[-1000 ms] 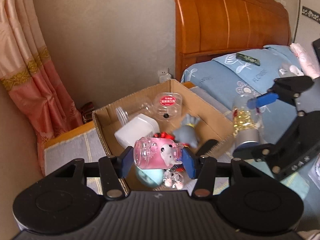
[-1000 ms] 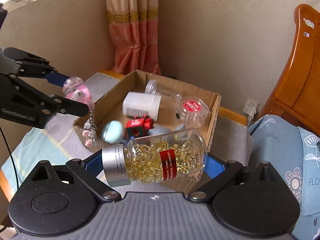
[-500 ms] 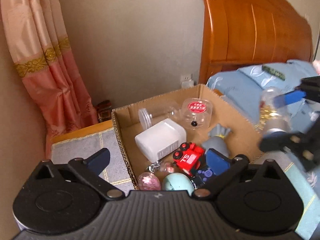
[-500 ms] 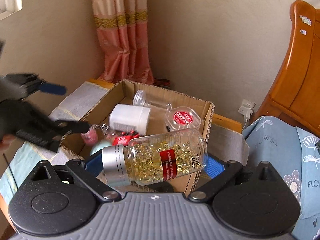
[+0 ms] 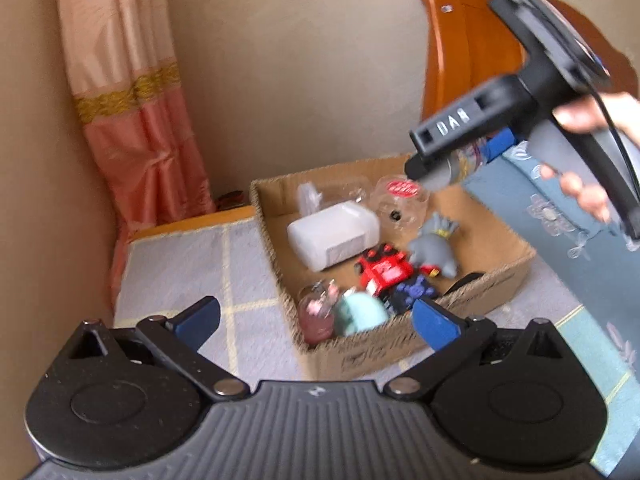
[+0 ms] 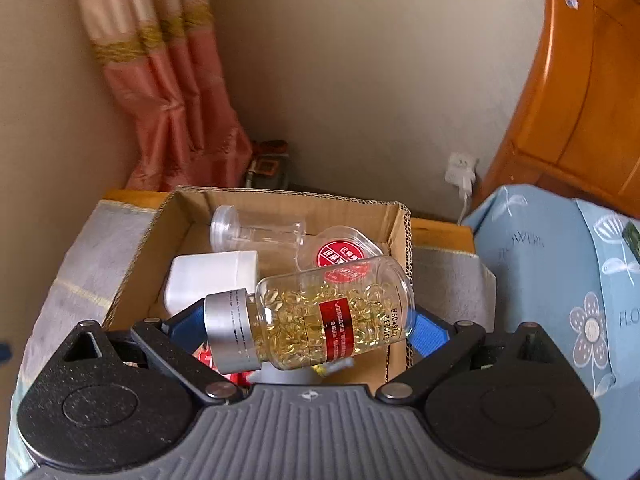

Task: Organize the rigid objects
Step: 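Carry the keychain into the box and open the left tool while the right tool carries the bottle, then lower the capsule bottle into the box and open the right tool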

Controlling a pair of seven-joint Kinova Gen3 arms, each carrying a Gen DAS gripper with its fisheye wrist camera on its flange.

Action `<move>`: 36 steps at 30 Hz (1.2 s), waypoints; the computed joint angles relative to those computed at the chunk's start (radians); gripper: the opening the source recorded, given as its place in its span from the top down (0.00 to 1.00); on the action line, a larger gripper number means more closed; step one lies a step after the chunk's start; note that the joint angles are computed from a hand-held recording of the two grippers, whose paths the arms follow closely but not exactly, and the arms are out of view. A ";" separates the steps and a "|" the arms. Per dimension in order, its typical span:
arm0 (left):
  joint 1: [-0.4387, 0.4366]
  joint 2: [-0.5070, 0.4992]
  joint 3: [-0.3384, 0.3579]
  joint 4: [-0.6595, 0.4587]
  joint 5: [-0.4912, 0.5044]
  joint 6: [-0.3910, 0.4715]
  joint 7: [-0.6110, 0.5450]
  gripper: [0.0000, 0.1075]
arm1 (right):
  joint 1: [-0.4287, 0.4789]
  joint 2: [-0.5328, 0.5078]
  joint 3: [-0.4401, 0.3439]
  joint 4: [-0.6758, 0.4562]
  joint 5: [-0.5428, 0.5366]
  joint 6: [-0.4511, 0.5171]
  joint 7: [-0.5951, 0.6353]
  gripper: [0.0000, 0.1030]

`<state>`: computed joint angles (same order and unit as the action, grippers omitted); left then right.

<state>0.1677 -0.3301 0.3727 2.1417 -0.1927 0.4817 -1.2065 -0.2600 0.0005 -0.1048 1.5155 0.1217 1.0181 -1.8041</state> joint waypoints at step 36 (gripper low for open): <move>-0.219 -0.208 0.292 0.069 0.011 0.060 0.250 0.05 | 0.008 -0.246 -0.037 0.276 -0.040 -0.066 0.040 0.00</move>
<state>-0.0517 -0.5384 0.6643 2.2105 -0.1812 0.5416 -0.9569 -0.2516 -0.2450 -0.1423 1.7910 0.0815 0.9518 -1.7640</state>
